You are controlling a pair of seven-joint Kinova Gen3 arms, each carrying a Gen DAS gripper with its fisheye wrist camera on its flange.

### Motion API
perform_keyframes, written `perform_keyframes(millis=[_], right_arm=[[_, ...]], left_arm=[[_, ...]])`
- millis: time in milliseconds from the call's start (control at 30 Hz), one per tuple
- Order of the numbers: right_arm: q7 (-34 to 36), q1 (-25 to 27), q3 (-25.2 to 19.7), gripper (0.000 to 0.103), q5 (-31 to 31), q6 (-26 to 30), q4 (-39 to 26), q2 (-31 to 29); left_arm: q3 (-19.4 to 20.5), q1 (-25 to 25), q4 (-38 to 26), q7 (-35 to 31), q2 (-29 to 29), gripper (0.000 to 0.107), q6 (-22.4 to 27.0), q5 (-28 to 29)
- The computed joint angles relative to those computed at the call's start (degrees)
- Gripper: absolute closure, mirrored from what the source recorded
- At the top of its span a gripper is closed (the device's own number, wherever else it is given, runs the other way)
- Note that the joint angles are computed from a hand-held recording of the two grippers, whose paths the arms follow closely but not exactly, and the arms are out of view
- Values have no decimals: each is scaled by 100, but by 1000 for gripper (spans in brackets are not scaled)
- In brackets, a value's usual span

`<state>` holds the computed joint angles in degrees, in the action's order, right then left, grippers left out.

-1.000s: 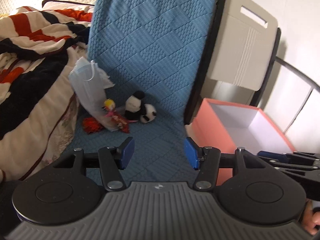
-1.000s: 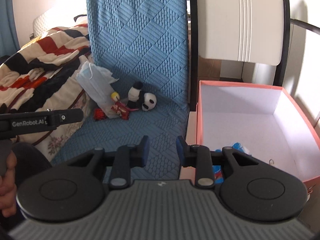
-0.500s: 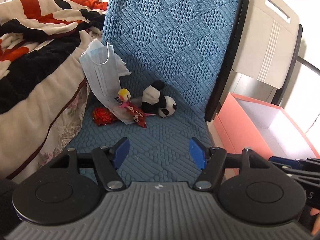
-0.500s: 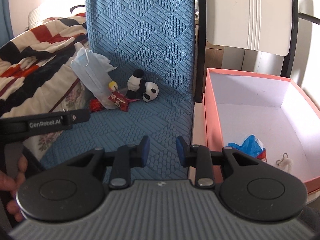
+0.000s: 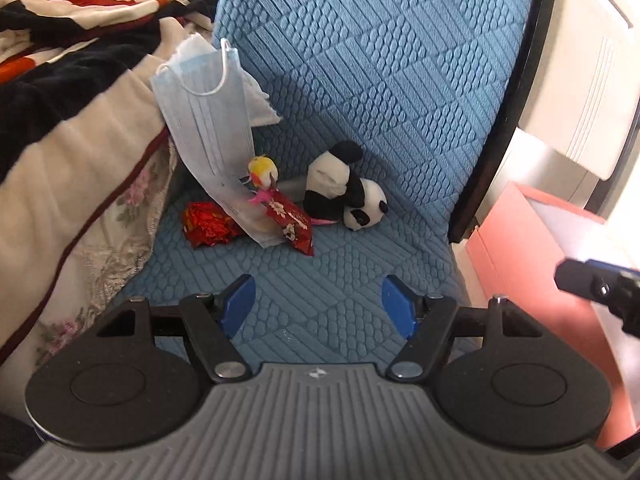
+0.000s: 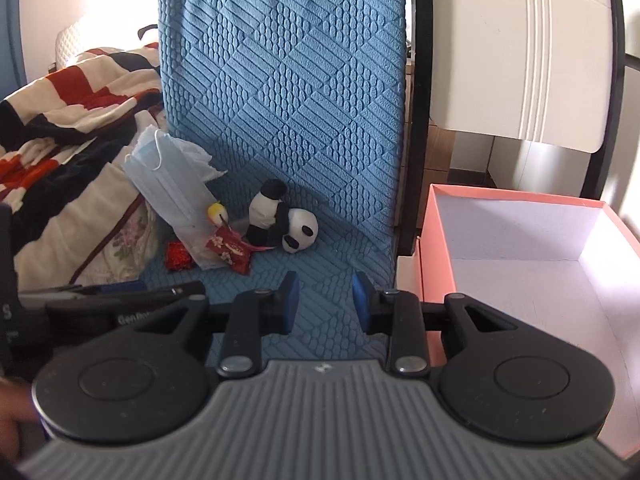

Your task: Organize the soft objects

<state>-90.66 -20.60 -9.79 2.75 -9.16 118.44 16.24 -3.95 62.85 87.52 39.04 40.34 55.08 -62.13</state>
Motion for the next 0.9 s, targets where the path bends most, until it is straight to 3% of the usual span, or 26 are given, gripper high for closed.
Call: perform_keyframes(millis=[333, 400, 533, 633, 733, 900], right_arm=[[47, 58, -90, 71, 106, 347, -634, 585], [103, -138, 105, 71, 36, 372, -714, 651], [251, -150, 68, 71, 102, 384, -882, 807], [326, 160, -291, 71, 229, 513, -1119, 972], [383, 162, -281, 71, 226, 595, -1362, 1155], [393, 790, -971, 71, 119, 1085, -1922, 1553]], left_arm=[[-88, -304, 116, 50, -3, 33, -713, 219], [-161, -353, 183, 115, -32, 32, -915, 210], [-197, -497, 120, -172, -12, 31, -963, 406], [-295, -548, 152, -260, -30, 31, -1023, 436], [-407, -571, 281, -177, -127, 31, -1103, 407], [-399, -794, 402, -204, -231, 31, -1214, 450]])
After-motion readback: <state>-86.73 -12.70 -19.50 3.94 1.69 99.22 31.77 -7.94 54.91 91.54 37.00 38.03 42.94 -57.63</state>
